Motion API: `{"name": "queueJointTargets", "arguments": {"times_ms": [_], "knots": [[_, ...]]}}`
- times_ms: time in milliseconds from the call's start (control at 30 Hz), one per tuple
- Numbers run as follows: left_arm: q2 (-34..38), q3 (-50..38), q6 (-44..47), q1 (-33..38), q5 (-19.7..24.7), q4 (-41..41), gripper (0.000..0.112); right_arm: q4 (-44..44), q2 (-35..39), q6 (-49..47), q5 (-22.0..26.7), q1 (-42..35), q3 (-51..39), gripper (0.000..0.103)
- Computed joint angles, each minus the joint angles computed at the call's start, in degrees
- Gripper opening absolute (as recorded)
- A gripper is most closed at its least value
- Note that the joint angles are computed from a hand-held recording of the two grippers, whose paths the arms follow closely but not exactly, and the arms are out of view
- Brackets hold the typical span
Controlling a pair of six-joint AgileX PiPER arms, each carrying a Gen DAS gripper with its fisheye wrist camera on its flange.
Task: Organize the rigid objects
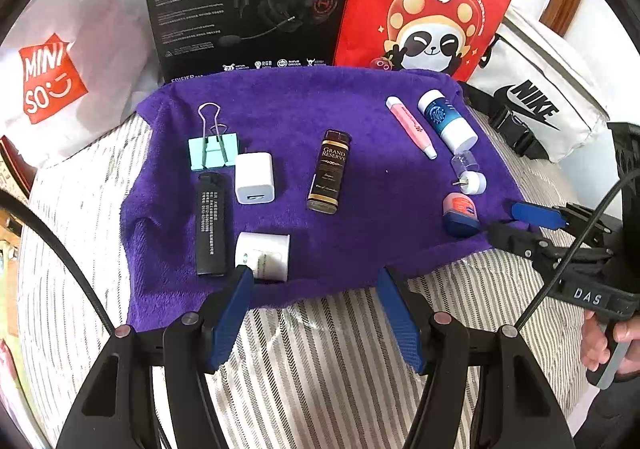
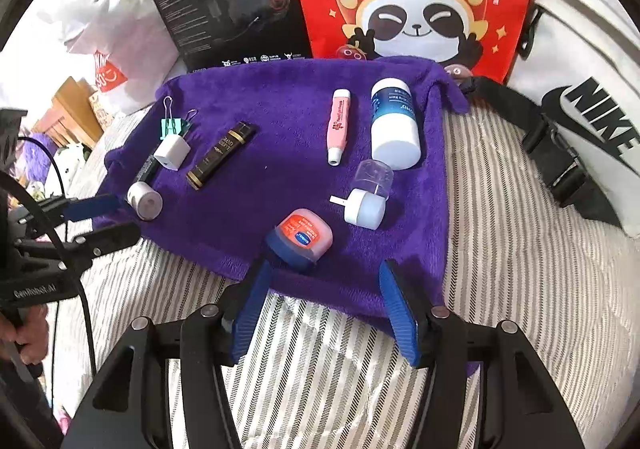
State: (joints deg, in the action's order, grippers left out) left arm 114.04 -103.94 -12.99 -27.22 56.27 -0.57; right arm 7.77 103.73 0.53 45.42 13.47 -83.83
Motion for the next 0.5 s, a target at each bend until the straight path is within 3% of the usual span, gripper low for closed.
{"name": "queueJointTargets", "arguments": {"times_ms": [233, 367, 500], "knots": [[-4.11, 4.74, -3.41, -0.77, -2.17, 2.43, 0.071, -2.53, -3.84, 2.41, -0.72, 1.52, 2.85, 0.063], [-7.06, 7.61, -6.37, -1.52, -3.09, 4.39, 0.079, -8.81, -7.90, 7.69, -3.23, 4.40, 5.89, 0.081], [-9.83, 10.43, -8.61, -2.58, -3.67, 6.15, 0.088, -11.61, -10.99, 12.95, -3.24, 5.87, 7.51, 0.083]]}}
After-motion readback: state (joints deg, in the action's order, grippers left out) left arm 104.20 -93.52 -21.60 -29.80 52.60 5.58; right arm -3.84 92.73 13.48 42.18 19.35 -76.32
